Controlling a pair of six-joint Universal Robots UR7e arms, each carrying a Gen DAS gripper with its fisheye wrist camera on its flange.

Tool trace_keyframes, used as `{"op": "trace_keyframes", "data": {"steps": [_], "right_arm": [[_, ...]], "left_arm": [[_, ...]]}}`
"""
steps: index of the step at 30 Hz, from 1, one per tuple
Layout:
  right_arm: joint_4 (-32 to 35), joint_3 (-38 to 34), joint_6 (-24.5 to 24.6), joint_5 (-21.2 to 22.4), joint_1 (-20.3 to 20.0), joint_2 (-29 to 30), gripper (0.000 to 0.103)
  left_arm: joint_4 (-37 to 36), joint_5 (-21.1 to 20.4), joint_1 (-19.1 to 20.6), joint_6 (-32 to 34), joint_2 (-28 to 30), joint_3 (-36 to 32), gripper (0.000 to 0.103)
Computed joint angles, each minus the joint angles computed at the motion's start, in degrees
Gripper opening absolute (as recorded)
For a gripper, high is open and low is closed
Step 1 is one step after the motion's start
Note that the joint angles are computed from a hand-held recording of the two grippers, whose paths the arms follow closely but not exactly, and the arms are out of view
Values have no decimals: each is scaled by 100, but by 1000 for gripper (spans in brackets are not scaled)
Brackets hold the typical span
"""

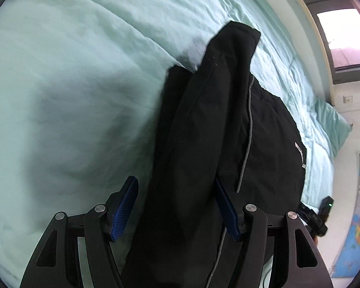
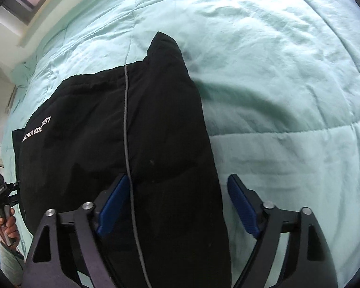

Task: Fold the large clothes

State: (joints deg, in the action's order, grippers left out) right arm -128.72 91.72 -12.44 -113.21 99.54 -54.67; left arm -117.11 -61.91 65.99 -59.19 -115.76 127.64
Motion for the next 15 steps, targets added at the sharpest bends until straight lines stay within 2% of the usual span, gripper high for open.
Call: {"op": "trace_keyframes", "data": {"steps": [3, 4, 6, 8, 9, 10, 11, 12, 13, 15], "right_arm": [[498, -241, -14, 416, -136, 149, 88], [746, -352, 12, 613, -209, 234, 93], [1067, -503, 98, 979, -361, 403, 95], [969, -481, 138, 1251, -438, 474, 96], [893, -447, 64, 1291, -422, 477, 94], [851, -417, -18, 1342, -404, 459, 85], [832, -405, -82, 1419, -383, 439, 73], [834, -395, -149, 1477, -354, 408, 68], [854, -375, -310, 1488, -304, 355, 59], [944, -413, -599, 1398, -224, 361, 56]], "left_arm": [[-930, -591, 463, 471, 185, 168, 70], [-1226, -775, 605, 596, 275, 219, 71], [-1700, -1032, 808, 743, 376, 354, 76], [-2399, -1168, 977, 737, 455, 565, 77], [-2555, -1164, 972, 685, 436, 636, 75], [-2520, -1002, 857, 709, 415, 648, 72], [-2442, -873, 730, 754, 361, 655, 63], [-2304, -736, 585, 770, 310, 640, 54], [-2124, -600, 404, 846, 238, 613, 51], [-1991, -582, 285, 995, 170, 582, 46]]}}
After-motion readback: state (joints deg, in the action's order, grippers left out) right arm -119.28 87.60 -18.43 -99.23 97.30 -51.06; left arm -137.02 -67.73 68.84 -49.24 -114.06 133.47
